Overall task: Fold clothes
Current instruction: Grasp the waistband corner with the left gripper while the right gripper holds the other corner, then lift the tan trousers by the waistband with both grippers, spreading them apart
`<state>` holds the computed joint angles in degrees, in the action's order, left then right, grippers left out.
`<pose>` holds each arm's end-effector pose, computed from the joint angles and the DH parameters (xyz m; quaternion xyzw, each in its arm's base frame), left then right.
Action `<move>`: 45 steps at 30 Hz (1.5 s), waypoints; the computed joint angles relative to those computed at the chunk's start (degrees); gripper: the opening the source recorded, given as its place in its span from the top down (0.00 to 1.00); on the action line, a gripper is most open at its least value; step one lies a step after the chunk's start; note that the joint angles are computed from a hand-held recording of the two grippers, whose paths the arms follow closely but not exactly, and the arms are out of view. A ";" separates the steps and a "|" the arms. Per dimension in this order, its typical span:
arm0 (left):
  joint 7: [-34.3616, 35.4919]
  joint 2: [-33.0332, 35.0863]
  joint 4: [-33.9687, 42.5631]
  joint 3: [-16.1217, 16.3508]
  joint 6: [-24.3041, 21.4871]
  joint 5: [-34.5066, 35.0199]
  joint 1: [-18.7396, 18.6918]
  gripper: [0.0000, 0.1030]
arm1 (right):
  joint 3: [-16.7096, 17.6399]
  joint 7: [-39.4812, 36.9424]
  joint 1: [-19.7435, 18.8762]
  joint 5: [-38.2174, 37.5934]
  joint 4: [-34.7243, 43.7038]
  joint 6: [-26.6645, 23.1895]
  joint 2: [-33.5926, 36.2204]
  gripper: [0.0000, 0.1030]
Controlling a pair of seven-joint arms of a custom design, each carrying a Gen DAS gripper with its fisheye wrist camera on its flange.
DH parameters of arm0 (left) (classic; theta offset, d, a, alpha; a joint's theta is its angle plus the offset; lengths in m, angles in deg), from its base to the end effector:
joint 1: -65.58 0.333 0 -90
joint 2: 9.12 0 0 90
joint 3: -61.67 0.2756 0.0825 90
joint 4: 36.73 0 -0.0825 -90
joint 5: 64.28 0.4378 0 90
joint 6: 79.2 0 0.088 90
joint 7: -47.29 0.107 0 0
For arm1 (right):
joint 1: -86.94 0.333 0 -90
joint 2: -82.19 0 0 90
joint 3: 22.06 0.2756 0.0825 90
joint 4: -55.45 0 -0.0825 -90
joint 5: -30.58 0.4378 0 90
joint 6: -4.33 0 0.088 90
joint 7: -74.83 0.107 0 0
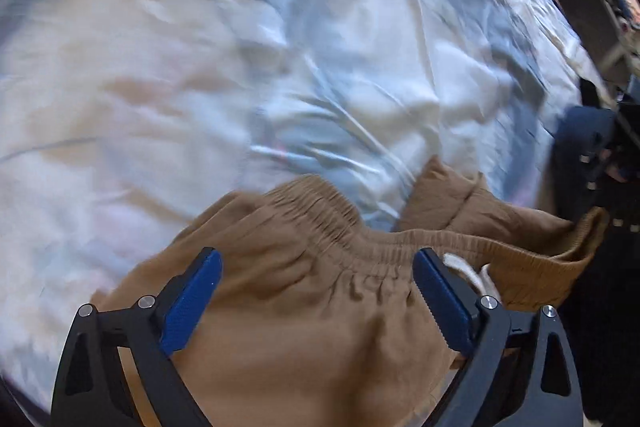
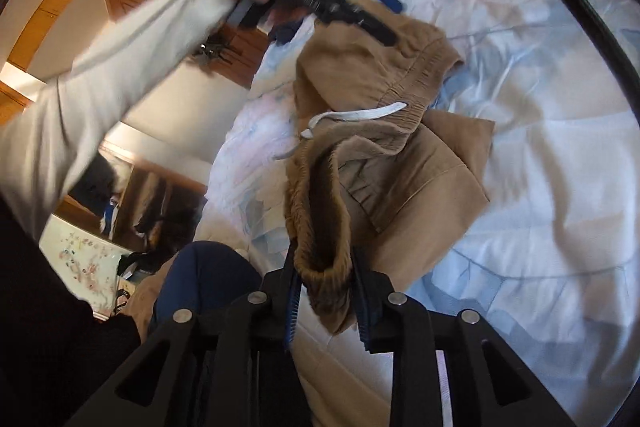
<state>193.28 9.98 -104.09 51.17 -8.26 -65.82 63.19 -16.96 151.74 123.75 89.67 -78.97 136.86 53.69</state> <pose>0.6420 -0.1304 0.5524 0.1798 -0.9738 -0.0128 0.1384 0.3699 0.3579 0.5249 -0.7423 0.4872 0.2485 0.3871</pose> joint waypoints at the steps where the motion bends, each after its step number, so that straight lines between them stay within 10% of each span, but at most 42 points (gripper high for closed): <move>1: 1.09 3.03 3.42 -0.29 -1.36 1.70 -0.97 0.07 | -0.37 0.15 -0.06 0.41 0.08 -0.30 0.35 0.74; 6: 1.74 13.57 15.25 0.26 -5.16 8.72 -4.82 0.07 | -1.67 -1.96 -0.49 4.16 0.33 -0.66 2.59 0.72; 13: 2.90 9.66 6.36 0.89 -4.01 13.97 -5.55 0.27 | -1.62 -3.90 -1.88 6.53 0.61 -2.03 3.63 0.70; 17: 1.16 6.73 3.04 0.90 -4.08 14.98 -5.38 0.74 | -1.25 -3.74 -2.35 6.79 0.36 -1.81 3.24 0.70; 21: 2.23 -0.63 -5.26 0.56 0.44 14.50 -4.12 0.87 | -1.11 -3.40 -2.45 6.74 -0.14 -0.91 2.32 0.70; 32: -1.17 -26.83 -26.16 4.90 18.44 -2.82 1.64 0.89 | 1.08 5.65 -2.18 0.56 -5.77 11.87 -6.35 0.70; 34: -3.34 -32.34 -30.23 6.35 22.65 -5.14 2.07 0.89 | 0.74 7.80 -1.55 -2.53 -4.70 9.72 -5.49 0.69; 40: -4.86 -49.93 -46.96 10.45 33.88 -6.53 1.38 0.89 | 2.92 10.19 -2.62 -17.99 1.04 -0.66 -2.99 0.18; 45: -10.87 -54.84 -52.21 14.10 37.64 -7.82 1.54 0.89 | 2.90 4.67 -1.53 -21.86 6.90 -10.29 3.06 0.21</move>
